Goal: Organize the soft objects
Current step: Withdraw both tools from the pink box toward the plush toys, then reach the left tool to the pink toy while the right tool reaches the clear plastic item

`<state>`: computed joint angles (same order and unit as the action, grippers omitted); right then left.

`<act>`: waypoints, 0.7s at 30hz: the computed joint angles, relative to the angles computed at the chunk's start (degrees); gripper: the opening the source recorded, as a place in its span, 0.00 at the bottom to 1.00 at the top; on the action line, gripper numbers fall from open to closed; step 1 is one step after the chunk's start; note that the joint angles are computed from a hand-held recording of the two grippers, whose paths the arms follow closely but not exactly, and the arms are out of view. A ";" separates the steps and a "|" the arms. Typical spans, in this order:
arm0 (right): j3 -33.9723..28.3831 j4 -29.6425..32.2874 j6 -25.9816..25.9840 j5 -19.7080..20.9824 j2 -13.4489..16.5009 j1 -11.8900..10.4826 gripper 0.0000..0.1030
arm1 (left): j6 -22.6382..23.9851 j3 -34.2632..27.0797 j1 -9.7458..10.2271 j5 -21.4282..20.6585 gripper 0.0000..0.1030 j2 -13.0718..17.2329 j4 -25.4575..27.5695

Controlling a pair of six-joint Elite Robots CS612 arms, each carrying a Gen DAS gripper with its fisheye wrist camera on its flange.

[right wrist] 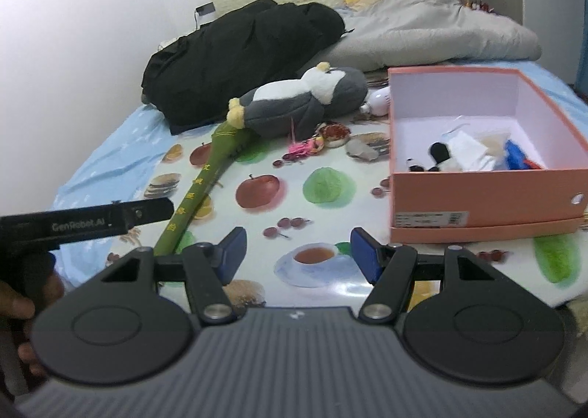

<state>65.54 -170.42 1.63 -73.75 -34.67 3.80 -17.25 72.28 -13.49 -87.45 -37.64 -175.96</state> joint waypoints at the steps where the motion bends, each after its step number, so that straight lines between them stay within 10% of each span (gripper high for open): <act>1: -0.99 0.43 0.00 -0.28 0.58 0.10 0.63 | 0.18 -0.92 0.13 0.00 0.69 0.55 0.57; 21: -34.18 14.27 -4.95 -5.91 19.61 2.29 0.61 | 0.21 -36.45 3.99 -10.02 0.68 21.28 17.37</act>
